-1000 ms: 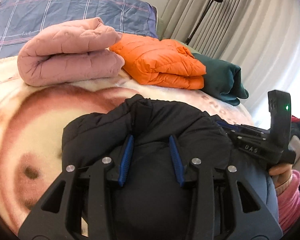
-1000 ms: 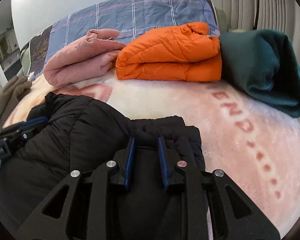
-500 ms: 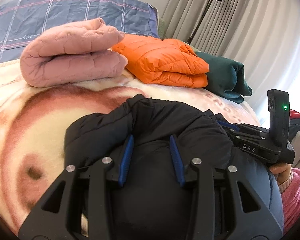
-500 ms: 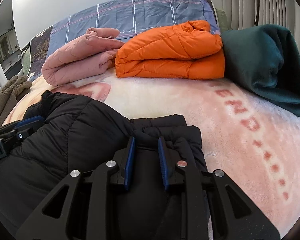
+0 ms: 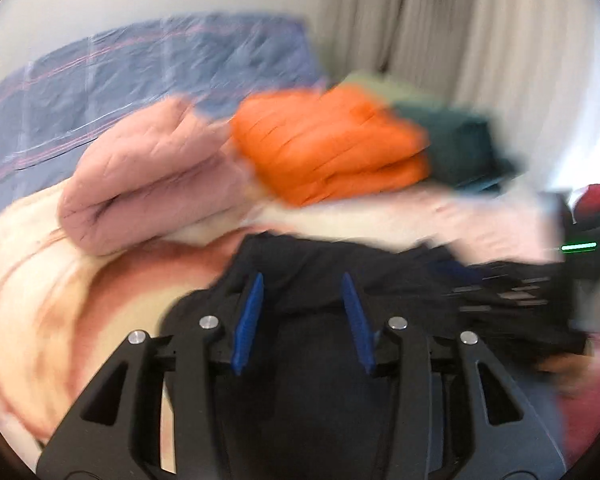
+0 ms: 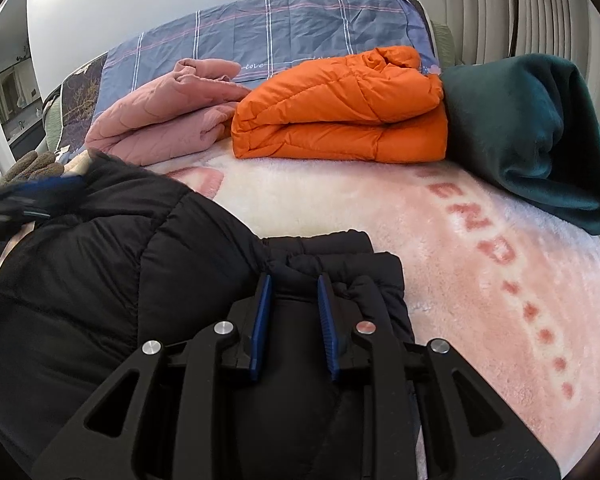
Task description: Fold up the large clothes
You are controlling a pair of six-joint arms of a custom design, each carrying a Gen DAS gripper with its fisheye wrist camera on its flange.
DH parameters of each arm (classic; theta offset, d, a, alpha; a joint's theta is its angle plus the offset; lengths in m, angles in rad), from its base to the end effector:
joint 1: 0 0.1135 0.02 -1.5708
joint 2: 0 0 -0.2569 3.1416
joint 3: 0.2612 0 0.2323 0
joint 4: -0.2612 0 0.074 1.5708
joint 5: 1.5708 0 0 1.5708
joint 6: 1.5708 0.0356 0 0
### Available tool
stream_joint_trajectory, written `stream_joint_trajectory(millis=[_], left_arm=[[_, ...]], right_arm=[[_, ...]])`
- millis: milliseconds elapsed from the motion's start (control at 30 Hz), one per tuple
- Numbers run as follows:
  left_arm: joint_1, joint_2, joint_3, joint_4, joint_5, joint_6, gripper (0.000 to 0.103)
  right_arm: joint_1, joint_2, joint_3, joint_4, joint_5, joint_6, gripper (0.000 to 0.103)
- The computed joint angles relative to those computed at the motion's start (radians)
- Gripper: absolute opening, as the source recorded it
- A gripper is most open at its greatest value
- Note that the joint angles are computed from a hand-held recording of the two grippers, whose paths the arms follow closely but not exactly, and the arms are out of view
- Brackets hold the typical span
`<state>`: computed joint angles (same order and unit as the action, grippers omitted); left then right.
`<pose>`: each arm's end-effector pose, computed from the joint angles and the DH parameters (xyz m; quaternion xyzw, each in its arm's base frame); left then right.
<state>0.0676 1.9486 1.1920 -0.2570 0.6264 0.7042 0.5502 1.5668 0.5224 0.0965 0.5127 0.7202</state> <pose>0.3741 0.0044 0.1546 0.3667 0.8422 -0.1760 0.3539 0.2179 0.1131 0.1212 0.1556 0.9109 -0.0184 0.3818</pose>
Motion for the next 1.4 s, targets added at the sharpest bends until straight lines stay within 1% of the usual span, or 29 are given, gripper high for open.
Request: stream_joint_trajectory(millis=[33, 67, 100, 167, 200, 267, 367, 500, 567, 633, 700, 733, 767, 800, 833, 867, 900, 933, 1000, 1033, 1067, 1133, 1200, 1233, 1267, 1300, 1333, 1367, 1400], left_arm=[[-0.013, 0.043, 0.019, 0.025, -0.04, -0.015, 0.043], [-0.008, 0.11, 0.068, 0.028, -0.04, -0.042, 0.044], [0.006, 0.162, 0.118, 0.013, -0.034, -0.084, 0.044], [0.039, 0.239, 0.201, -0.052, 0.015, -0.118, 0.044], [0.049, 0.245, 0.189, -0.034, 0.024, -0.115, 0.044], [0.044, 0.215, 0.128, 0.036, -0.003, -0.109, 0.044], [0.034, 0.196, 0.089, 0.081, -0.03, -0.111, 0.044], [0.043, 0.165, 0.053, 0.109, -0.036, -0.103, 0.044], [0.058, 0.112, 0.008, 0.129, -0.034, -0.105, 0.044], [0.093, 0.046, -0.031, 0.108, -0.002, -0.094, 0.046], [0.15, -0.034, -0.073, 0.044, 0.075, -0.034, 0.049], [0.194, -0.087, -0.098, -0.026, 0.14, 0.033, 0.052], [0.222, -0.121, -0.111, -0.083, 0.179, 0.089, 0.056], [0.256, -0.16, -0.13, -0.161, 0.225, 0.172, 0.057], [0.275, -0.186, -0.147, -0.212, 0.252, 0.235, 0.062], [0.298, -0.213, -0.167, -0.278, 0.277, 0.326, 0.066], [0.312, -0.247, -0.218, -0.305, 0.273, 0.414, 0.068], [0.299, -0.282, -0.294, -0.226, 0.226, 0.413, 0.07], [0.265, -0.29, -0.426, -0.019, 0.146, 0.36, 0.073], [0.262, -0.261, -0.457, 0.047, 0.145, 0.347, 0.074], [0.262, -0.237, -0.456, 0.063, 0.148, 0.342, 0.074], [0.263, -0.235, -0.433, 0.034, 0.142, 0.324, 0.074], [0.293, -0.266, -0.431, 0.005, 0.154, 0.313, 0.074], [0.312, -0.279, -0.423, -0.031, 0.163, 0.319, 0.073], [0.354, -0.289, -0.402, -0.11, 0.189, 0.351, 0.073], [0.415, -0.294, -0.374, -0.22, 0.228, 0.42, 0.073], [0.456, -0.297, -0.359, -0.297, 0.251, 0.482, 0.074], [0.515, -0.3, -0.342, -0.401, 0.271, 0.59, 0.077], [0.569, -0.314, -0.351, -0.468, 0.279, 0.69, 0.078]], right_arm=[[-0.003, 0.001, -0.001, 0.002, -0.004, 0.004, 0.024], [-0.006, 0.002, 0.0, 0.003, -0.007, 0.004, 0.024], [-0.01, 0.004, 0.0, 0.009, -0.013, 0.0, 0.024], [-0.013, 0.01, -0.001, 0.022, -0.017, -0.006, 0.024], [-0.015, 0.015, -0.001, 0.032, -0.019, -0.013, 0.024], [-0.017, 0.022, -0.001, 0.041, -0.02, -0.019, 0.024], [-0.026, 0.021, -0.013, 0.061, -0.037, -0.019, 0.024], [-0.015, 0.018, -0.011, 0.055, -0.024, -0.02, 0.024], [-0.011, 0.018, -0.01, 0.05, -0.016, -0.02, 0.024], [-0.005, 0.016, -0.009, 0.044, -0.007, -0.013, 0.024], [-0.007, 0.012, -0.014, 0.049, -0.009, -0.011, 0.024], [-0.008, 0.011, -0.016, 0.051, -0.011, -0.012, 0.024], [-0.008, 0.011, -0.016, 0.051, -0.011, -0.012, 0.024], [-0.007, 0.011, -0.015, 0.049, -0.008, -0.011, 0.024], [-0.006, 0.011, -0.014, 0.047, -0.008, -0.012, 0.024], [-0.005, 0.01, -0.013, 0.045, -0.005, -0.012, 0.024], [-0.006, 0.01, -0.013, 0.045, -0.006, -0.013, 0.024], [-0.007, 0.01, -0.014, 0.045, -0.007, -0.013, 0.024], [-0.008, 0.008, -0.016, 0.05, -0.01, -0.012, 0.024], [-0.009, 0.01, -0.019, 0.056, -0.013, -0.012, 0.024], [-0.011, 0.011, -0.018, 0.057, -0.015, -0.012, 0.024], [0.001, 0.026, 0.0, 0.034, 0.003, -0.01, 0.024], [0.009, 0.031, 0.006, 0.024, 0.016, -0.009, 0.024], [0.007, 0.029, 0.002, 0.03, 0.013, -0.01, 0.024], [0.001, 0.023, -0.009, 0.046, 0.003, -0.009, 0.024], [-0.005, 0.019, -0.017, 0.057, -0.006, -0.01, 0.024], [-0.009, 0.015, -0.024, 0.067, -0.012, -0.009, 0.024], [-0.01, 0.013, -0.028, 0.071, -0.015, -0.008, 0.024], [-0.009, 0.012, -0.028, 0.072, -0.014, -0.008, 0.024]])
